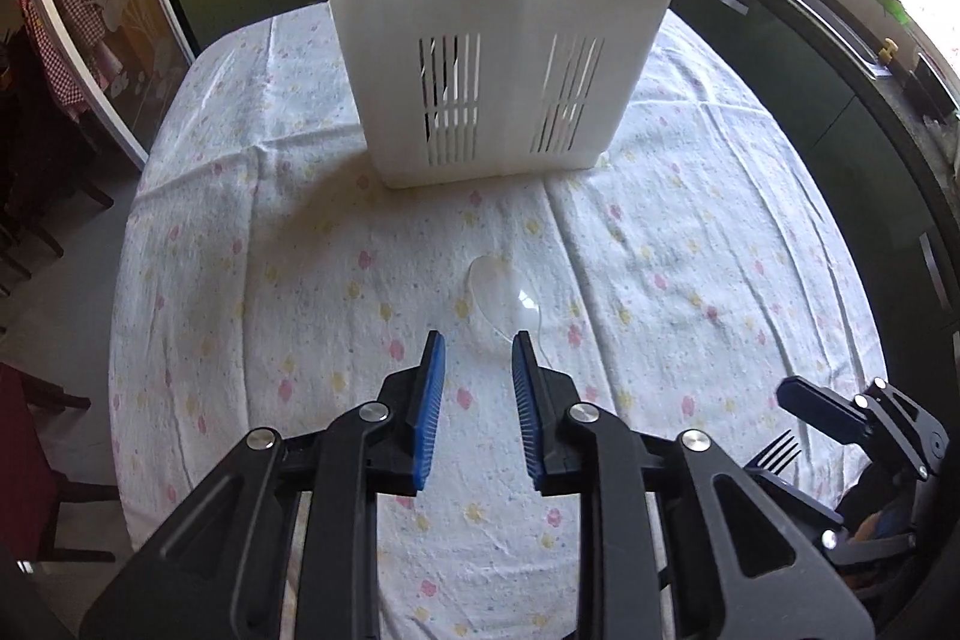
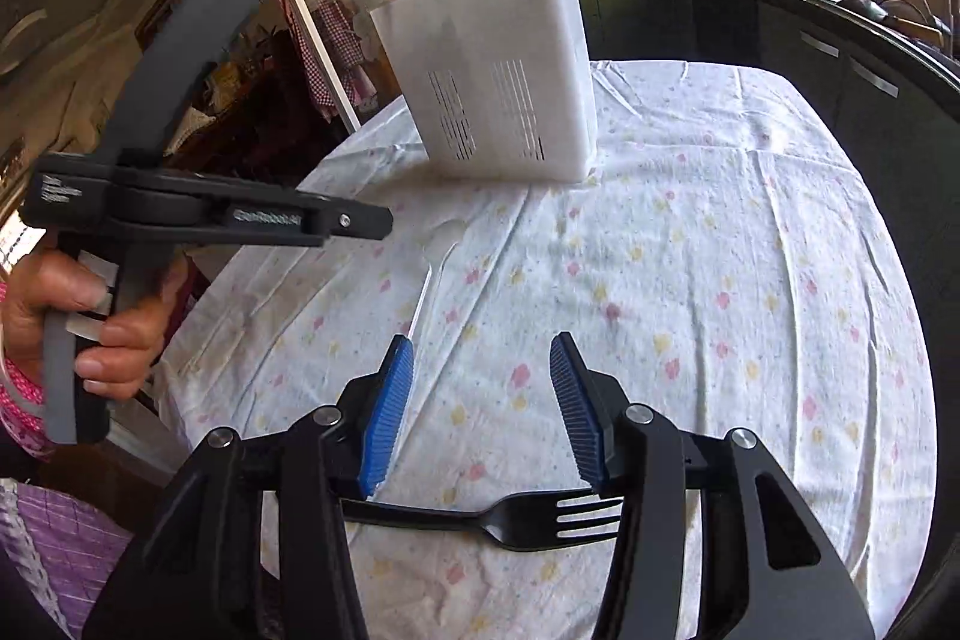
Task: Organize utensils
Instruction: 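Move the left gripper to the clear spoon while the right gripper approaches the black fork, then grasp the clear spoon handle with the left gripper while the right gripper grasps the black fork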
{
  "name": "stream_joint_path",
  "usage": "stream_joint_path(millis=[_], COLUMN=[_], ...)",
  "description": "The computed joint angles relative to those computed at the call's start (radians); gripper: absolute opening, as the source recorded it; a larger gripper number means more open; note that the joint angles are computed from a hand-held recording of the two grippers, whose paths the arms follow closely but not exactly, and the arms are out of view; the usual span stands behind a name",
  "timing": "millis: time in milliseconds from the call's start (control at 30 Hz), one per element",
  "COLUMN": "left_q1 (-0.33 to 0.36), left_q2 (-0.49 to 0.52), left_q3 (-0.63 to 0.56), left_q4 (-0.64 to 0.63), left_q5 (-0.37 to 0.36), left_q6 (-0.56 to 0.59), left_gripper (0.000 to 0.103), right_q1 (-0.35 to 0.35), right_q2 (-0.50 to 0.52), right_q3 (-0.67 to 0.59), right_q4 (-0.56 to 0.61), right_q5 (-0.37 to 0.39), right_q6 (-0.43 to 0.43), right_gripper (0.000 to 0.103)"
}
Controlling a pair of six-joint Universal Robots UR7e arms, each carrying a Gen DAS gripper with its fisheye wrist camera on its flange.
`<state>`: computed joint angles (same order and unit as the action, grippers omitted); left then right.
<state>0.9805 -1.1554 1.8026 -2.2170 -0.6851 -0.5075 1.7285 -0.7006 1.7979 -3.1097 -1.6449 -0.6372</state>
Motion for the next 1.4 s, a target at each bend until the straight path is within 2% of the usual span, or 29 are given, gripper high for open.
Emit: stream_joint_path(millis=[167, 233, 400, 467, 533, 733, 867, 900, 967, 1033, 1100, 1200, 1267, 1333, 1400], left_q1=[0.036, 0.032, 0.028, 0.012, -0.007, -0.017, -0.009, -0.010, -0.013, -0.010, -0.001, 0.009, 0.013, 0.017, 0.023], left_q2=[0.061, 0.076, 0.074, 0.060, 0.057, 0.104, 0.137, 0.140, 0.140, 0.131, 0.113, 0.082, 0.053, 0.024, -0.002], left_q3=[-0.032, -0.025, -0.030, -0.013, -0.004, -0.057, -0.094, -0.092, -0.086, -0.077, -0.065, -0.047, -0.025, -0.002, 0.017], left_q4=[0.018, -0.015, 0.022, 0.013, 0.019, 0.128, 0.196, 0.197, 0.192, 0.171, 0.138, 0.143, 0.147, 0.141, 0.128], left_q5=[0.009, 0.051, 0.028, 0.028, 0.071, 0.089, 0.079, 0.083, 0.094, 0.092, 0.071, 0.066, 0.065, 0.056, 0.042], left_q6=[-0.122, -0.167, -0.315, -0.354, -0.386, -0.465, -0.504, -0.503, -0.487, -0.455, -0.403, -0.370, -0.356, -0.333, -0.305], left_gripper=[0.022, 0.022, 0.023, 0.029, 0.042, 0.043, 0.043, 0.042, 0.034, 0.014, 0.009, 0.009, 0.009, 0.009, 0.009], right_q1=[-0.014, -0.021, -0.052, -0.068, -0.086, -0.138, -0.156, -0.155, -0.146, -0.135, -0.112, -0.071, -0.040, -0.019, -0.015], right_q2=[-0.051, -0.072, -0.125, -0.142, -0.157, -0.205, -0.229, -0.234, -0.242, -0.241, -0.229, -0.181, -0.147, -0.119, -0.102], right_q3=[0.068, 0.092, 0.148, 0.166, 0.179, 0.224, 0.244, 0.248, 0.249, 0.248, 0.249, 0.234, 0.222, 0.203, 0.184], right_q4=[-0.062, -0.088, -0.128, -0.143, -0.145, -0.158, -0.151, -0.145, -0.108, -0.069, -0.042, -0.004, 0.006, 0.025, 0.043], right_q5=[0.019, 0.027, 0.085, 0.114, 0.144, 0.219, 0.229, 0.223, 0.195, 0.185, 0.151, 0.076, -0.008, -0.084, -0.107], right_q6=[0.037, 0.047, 0.067, 0.076, 0.086, 0.101, 0.116, 0.121, 0.136, 0.138, 0.123, 0.092, 0.084, 0.102, 0.126], right_gripper=[0.051, 0.052, 0.054, 0.055, 0.055, 0.055, 0.055, 0.055, 0.055, 0.056, 0.056, 0.056, 0.056, 0.056, 0.056])
